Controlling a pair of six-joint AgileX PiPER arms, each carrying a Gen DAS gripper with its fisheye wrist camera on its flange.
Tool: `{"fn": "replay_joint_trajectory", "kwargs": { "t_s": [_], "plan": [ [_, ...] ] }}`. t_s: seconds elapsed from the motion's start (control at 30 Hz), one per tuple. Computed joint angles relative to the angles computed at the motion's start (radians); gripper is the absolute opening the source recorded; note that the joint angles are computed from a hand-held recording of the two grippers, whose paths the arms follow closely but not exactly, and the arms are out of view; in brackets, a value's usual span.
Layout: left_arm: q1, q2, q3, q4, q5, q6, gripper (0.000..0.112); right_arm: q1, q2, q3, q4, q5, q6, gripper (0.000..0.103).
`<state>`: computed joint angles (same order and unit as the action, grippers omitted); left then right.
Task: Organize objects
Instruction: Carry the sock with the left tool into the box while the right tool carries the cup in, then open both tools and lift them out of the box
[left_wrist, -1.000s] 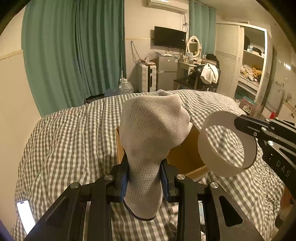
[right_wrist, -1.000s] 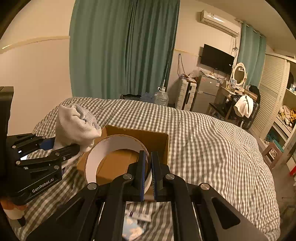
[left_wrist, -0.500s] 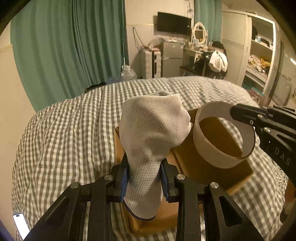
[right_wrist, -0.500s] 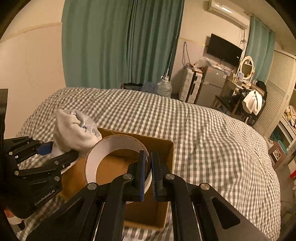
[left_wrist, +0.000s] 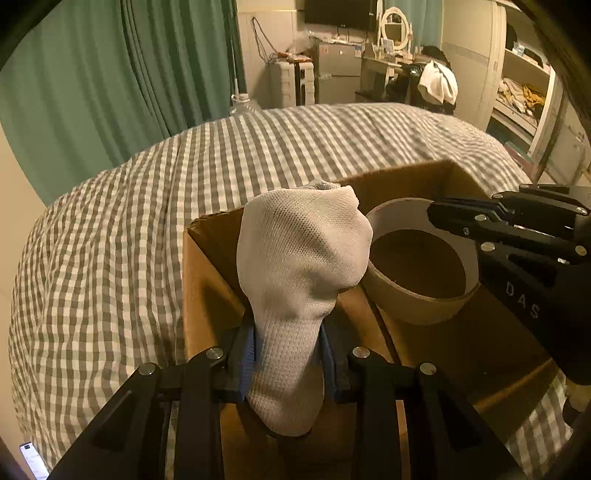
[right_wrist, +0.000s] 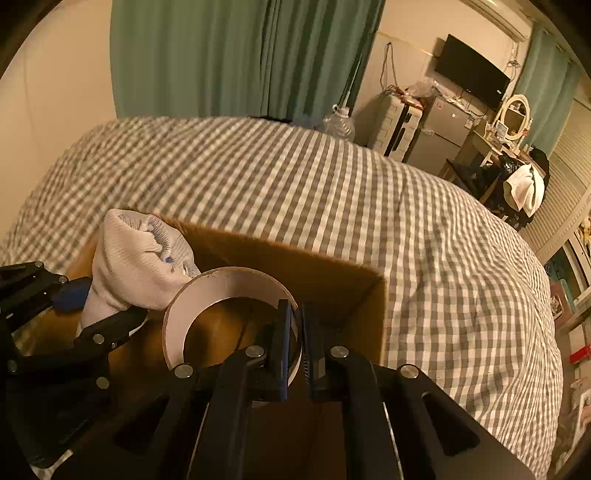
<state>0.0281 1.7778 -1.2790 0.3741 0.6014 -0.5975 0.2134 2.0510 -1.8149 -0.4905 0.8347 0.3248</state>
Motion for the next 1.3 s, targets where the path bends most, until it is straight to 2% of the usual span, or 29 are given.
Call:
{"fn": "replay_joint_trajectory", "kwargs": {
  "t_s": [0.07, 0.13, 0.23, 0.27, 0.3, 0.33, 0.37, 0.4, 0.43, 0.5, 0.6, 0.73, 0.83, 0.87, 0.9, 1.03, 1.13, 1.3],
  "plan": [
    [-0.011, 0.007, -0.005, 0.018, 0.01, -0.008, 0.031, -0.005, 0.006, 0.004, 0.016, -0.001, -0.012, 0.006],
    [-0.013, 0.014, -0.019, 0.001, 0.019, 0.019, 0.036, -0.012, 0.013, -0.007, 0.022, 0.003, -0.025, 0.006],
    [-0.014, 0.013, -0.022, -0.034, 0.002, 0.059, 0.055, -0.025, 0.005, 0.0, 0.063, -0.006, -0.051, 0.01],
    [-0.025, 0.012, -0.025, 0.001, 0.007, 0.027, 0.07, -0.018, -0.009, 0.023, 0.076, -0.018, -0.05, 0.013],
    [-0.029, 0.004, -0.016, 0.011, -0.001, 0.018, 0.078, -0.021, -0.017, 0.035, 0.091, -0.032, -0.055, 0.017],
    [-0.034, -0.007, -0.009, 0.019, -0.011, 0.011, 0.08, -0.018, -0.022, 0.041, 0.087, -0.037, -0.043, 0.033],
    [-0.041, -0.015, -0.004, 0.052, -0.01, -0.023, 0.086, -0.017, -0.022, 0.035, 0.081, -0.032, -0.026, 0.057],
    [-0.048, -0.024, 0.004, 0.088, -0.013, -0.062, 0.091, -0.017, -0.033, 0.046, 0.087, -0.045, -0.023, 0.065],
    [-0.049, -0.038, 0.015, 0.102, -0.025, -0.075, 0.092, -0.022, -0.06, 0.077, 0.107, -0.079, -0.026, 0.067],
    [-0.043, -0.063, 0.029, 0.108, -0.03, -0.082, 0.092, -0.022, -0.08, 0.082, 0.127, -0.093, -0.027, 0.068],
    [-0.028, -0.085, 0.018, 0.121, -0.011, -0.103, 0.092, -0.008, -0.112, 0.091, 0.058, -0.106, 0.054, 0.078],
    [-0.016, -0.134, 0.004, 0.147, 0.045, -0.149, 0.092, 0.014, -0.157, 0.08, 0.002, -0.076, 0.127, 0.083],
    [-0.011, -0.211, 0.005, 0.141, 0.086, -0.158, 0.092, 0.05, -0.218, 0.1, -0.082, -0.061, 0.194, 0.092],
    [-0.011, -0.244, 0.011, 0.144, 0.101, -0.162, 0.093, 0.065, -0.243, 0.112, -0.11, -0.054, 0.214, 0.093],
    [-0.014, -0.265, 0.005, 0.151, 0.118, -0.165, 0.097, 0.079, -0.265, 0.116, -0.13, -0.039, 0.227, 0.093],
    [-0.071, -0.37, -0.021, 0.221, 0.211, -0.208, 0.1, 0.152, -0.348, 0.084, -0.201, 0.059, 0.265, 0.096],
    [-0.144, -0.438, -0.063, 0.267, 0.305, -0.227, 0.101, 0.229, -0.424, 0.076, -0.274, 0.13, 0.302, 0.098],
    [-0.324, -0.521, -0.16, 0.398, 0.498, -0.279, 0.103, 0.399, -0.499, -0.027, -0.405, 0.317, 0.311, 0.101]
  ]
}}
